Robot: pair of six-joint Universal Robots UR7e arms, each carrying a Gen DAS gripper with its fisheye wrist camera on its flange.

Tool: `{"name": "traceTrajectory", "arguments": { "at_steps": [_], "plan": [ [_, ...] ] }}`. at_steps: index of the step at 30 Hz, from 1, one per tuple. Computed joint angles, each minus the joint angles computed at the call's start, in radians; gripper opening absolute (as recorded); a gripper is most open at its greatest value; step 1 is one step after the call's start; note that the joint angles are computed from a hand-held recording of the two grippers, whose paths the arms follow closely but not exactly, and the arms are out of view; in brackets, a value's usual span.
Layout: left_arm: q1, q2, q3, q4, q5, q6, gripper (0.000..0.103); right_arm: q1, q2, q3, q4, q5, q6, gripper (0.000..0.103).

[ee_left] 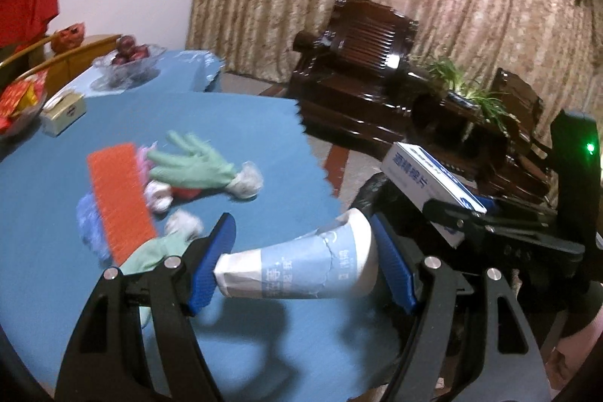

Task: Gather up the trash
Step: 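Carry the cup and box over the trash bin and open both grippers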

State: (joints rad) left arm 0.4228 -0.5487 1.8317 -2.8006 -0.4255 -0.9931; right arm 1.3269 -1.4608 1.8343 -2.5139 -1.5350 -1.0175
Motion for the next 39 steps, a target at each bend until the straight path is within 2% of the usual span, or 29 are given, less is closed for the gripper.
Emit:
{"name": "traceTrajectory", "arguments": {
  "at_steps": [6, 11, 19, 23, 24, 25, 27, 33, 39],
  "plan": [
    [0.027, 0.109, -0.14, -0.182, -0.043, 0.268, 0.071, -0.042, -0.025, -0.02, -0.026, 0.004, 0.018, 0.054],
    [0.053, 0.196, -0.274, -0.259, -0.106, 0.43, 0.071, -0.081, -0.034, -0.045, -0.051, 0.003, 0.036, 0.054],
    [0.09, 0.301, -0.448, -0.254, -0.201, 0.55, 0.071, -0.13, -0.031, -0.08, -0.083, -0.008, 0.065, 0.054],
    [0.099, 0.322, -0.486, -0.244, -0.234, 0.575, 0.074, -0.144, -0.028, -0.085, -0.1, -0.024, 0.075, 0.055],
    [0.101, 0.325, -0.493, -0.238, -0.241, 0.574, 0.077, -0.148, -0.027, -0.086, -0.105, -0.028, 0.078, 0.057],
    [0.101, 0.325, -0.491, -0.24, -0.242, 0.573, 0.08, -0.148, -0.026, -0.087, -0.11, -0.033, 0.08, 0.06],
    [0.101, 0.321, -0.483, -0.246, -0.239, 0.571, 0.084, -0.153, -0.027, -0.078, -0.136, -0.034, 0.086, 0.073],
    [0.092, 0.274, -0.408, -0.248, -0.205, 0.513, 0.091, -0.156, -0.033, -0.067, -0.157, -0.015, 0.087, 0.097],
    [0.07, 0.195, -0.283, -0.212, -0.123, 0.393, 0.094, -0.142, -0.04, -0.056, -0.134, 0.012, 0.1, 0.097]
  ]
}}
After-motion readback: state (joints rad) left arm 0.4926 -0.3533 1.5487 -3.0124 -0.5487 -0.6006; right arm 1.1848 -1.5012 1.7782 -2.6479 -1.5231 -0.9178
